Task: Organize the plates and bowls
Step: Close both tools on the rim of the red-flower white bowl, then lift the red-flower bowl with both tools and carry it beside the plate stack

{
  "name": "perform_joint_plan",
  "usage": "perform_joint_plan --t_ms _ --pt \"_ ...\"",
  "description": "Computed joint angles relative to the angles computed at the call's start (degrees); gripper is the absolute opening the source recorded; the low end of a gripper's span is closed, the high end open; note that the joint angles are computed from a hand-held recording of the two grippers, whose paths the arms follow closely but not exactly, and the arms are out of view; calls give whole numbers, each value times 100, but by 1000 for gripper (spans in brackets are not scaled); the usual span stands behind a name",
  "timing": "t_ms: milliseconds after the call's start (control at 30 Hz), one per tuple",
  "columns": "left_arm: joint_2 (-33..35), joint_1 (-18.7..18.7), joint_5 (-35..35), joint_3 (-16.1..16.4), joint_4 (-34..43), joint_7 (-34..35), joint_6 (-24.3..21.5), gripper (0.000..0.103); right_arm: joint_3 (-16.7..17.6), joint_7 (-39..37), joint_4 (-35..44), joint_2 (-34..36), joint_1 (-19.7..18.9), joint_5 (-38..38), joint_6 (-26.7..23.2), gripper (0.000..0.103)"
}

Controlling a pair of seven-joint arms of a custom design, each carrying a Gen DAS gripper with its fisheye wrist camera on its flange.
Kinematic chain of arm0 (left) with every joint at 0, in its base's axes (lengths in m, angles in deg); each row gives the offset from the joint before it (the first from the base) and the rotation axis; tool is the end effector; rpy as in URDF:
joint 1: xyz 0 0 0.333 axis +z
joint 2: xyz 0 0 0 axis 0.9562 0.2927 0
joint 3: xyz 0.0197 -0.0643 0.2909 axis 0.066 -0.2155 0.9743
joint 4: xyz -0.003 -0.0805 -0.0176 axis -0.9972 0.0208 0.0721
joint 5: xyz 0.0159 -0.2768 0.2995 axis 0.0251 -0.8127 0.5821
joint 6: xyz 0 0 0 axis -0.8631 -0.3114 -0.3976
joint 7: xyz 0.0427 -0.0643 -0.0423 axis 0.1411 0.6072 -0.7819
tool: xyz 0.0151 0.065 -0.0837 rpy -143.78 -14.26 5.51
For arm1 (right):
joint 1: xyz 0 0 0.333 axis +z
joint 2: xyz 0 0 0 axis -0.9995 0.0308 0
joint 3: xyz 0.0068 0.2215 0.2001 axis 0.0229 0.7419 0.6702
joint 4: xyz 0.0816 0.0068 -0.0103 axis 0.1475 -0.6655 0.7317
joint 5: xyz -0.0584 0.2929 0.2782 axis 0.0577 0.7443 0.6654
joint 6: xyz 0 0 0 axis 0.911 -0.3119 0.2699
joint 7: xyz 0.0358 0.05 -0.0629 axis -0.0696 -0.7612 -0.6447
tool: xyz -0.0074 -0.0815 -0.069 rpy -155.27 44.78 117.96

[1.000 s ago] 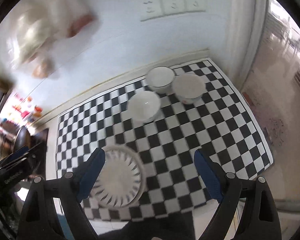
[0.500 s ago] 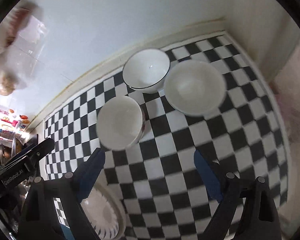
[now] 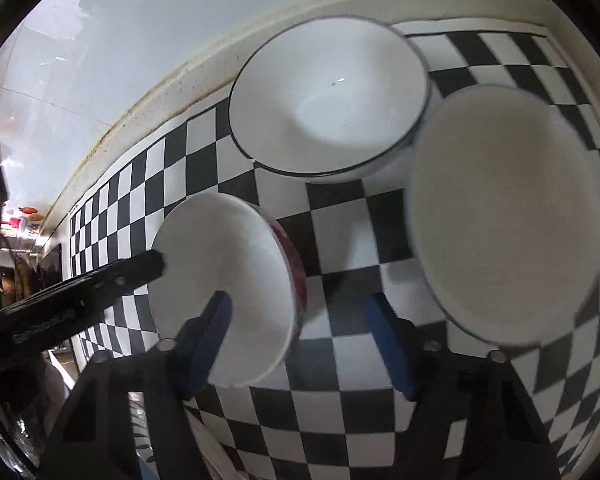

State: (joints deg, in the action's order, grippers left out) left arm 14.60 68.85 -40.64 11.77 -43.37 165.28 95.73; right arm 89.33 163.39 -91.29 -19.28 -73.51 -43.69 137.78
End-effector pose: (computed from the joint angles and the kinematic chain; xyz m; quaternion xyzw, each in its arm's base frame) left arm 0.6913 -0.1291 0.3782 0.6455 -0.7596 0.0638 0.0478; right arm 0.6544 0.2755 0.3358 -0.5890 0.7883 0.0834 0.1572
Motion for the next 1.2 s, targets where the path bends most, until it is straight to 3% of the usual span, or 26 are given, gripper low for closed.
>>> perform_joint_plan --t_ms 67,167,233,267,333,567,867,1200 --pt "230 -6 -11 -26 246 77 -229 44 55 -66 172 175 -42 102 -58 50" --pt "430 -29 -8 -48 435 204 -450 31 72 -72 405 368 -40 136 -244 26" --pt "490 -28 -42 -62 462 281 -534 28 39 -34 550 468 8 53 -400 13" --pt "504 -25 -67 -71 449 314 -567 22 -28 53 641 514 87 -97 -495 11" --pt "501 -3 -156 -89 411 359 -605 16 -29 43 656 523 108 -166 -501 11" --pt "5 -59 -158 -86 -193 383 -374 15 52 -47 379 313 78 -90 -382 11" --pt "-1257 -63 -396 -179 -1358 543 -225 15 83 -244 -1051 -1032 29 356 -39 10" --pt "-2274 -220 -661 -276 -2626 694 -323 15 -55 -282 -2716 -2380 356 638 89 10"
